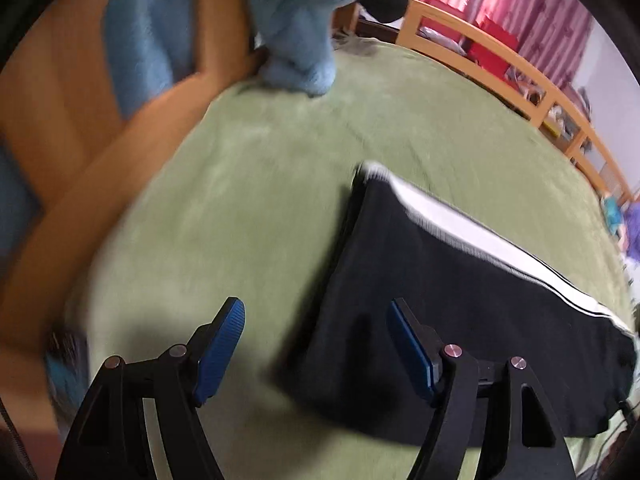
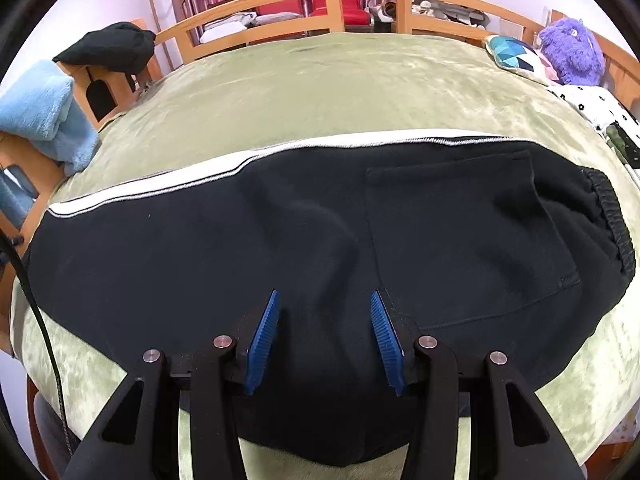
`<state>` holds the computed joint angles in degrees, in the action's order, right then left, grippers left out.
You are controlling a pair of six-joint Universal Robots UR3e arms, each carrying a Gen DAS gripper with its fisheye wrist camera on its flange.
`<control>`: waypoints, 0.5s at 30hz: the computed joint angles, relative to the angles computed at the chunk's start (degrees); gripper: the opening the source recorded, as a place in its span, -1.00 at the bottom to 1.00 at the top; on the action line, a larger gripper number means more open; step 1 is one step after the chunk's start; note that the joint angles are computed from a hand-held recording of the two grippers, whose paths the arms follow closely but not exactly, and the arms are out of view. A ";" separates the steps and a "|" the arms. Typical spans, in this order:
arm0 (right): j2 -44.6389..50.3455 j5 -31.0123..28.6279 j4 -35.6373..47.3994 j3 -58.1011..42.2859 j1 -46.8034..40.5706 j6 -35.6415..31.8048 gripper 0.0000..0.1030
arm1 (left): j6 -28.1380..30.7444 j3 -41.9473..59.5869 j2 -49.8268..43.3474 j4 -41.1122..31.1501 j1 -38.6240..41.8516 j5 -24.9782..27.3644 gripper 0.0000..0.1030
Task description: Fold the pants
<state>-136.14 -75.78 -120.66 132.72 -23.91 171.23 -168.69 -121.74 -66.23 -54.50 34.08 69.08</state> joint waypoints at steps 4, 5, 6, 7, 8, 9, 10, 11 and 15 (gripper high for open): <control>-1.89 -0.74 1.72 0.89 1.70 0.25 -0.08 | 7.14 -8.16 9.39 -12.16 10.21 -10.87 0.38; -1.93 -1.46 1.58 1.05 2.51 0.53 -0.08 | 7.60 -9.80 10.25 -12.75 11.10 -12.34 0.38; -2.02 -1.49 1.87 1.05 2.68 0.43 -0.08 | 7.58 -12.05 10.39 -12.00 11.63 -14.08 0.38; -2.51 -1.28 2.55 1.17 2.71 0.30 -0.08 | 6.94 -13.51 9.83 -10.15 11.65 -15.17 0.38; -2.99 -1.20 3.00 1.33 2.72 0.27 -0.08 | 5.21 -14.98 9.07 -7.35 11.38 -15.79 0.37; -3.38 -1.32 3.33 1.43 2.96 0.45 -0.08 | 3.01 -16.53 8.03 -3.49 11.08 -16.58 0.37; -3.70 -1.38 3.86 1.44 3.12 0.56 -0.08 | 1.03 -18.00 6.65 1.10 10.66 -17.44 0.38; -3.96 -1.54 4.45 1.33 3.46 0.70 -0.08 | -1.60 -18.71 4.41 5.66 9.64 -16.96 0.38; -5.06 -3.63 6.17 0.78 5.29 1.36 -0.08 | -9.19 -21.45 0.45 14.01 10.78 -19.14 0.38</control>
<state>-141.20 -79.41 -114.49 133.50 -18.63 172.59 -177.88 -143.19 -65.78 -40.50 44.86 49.95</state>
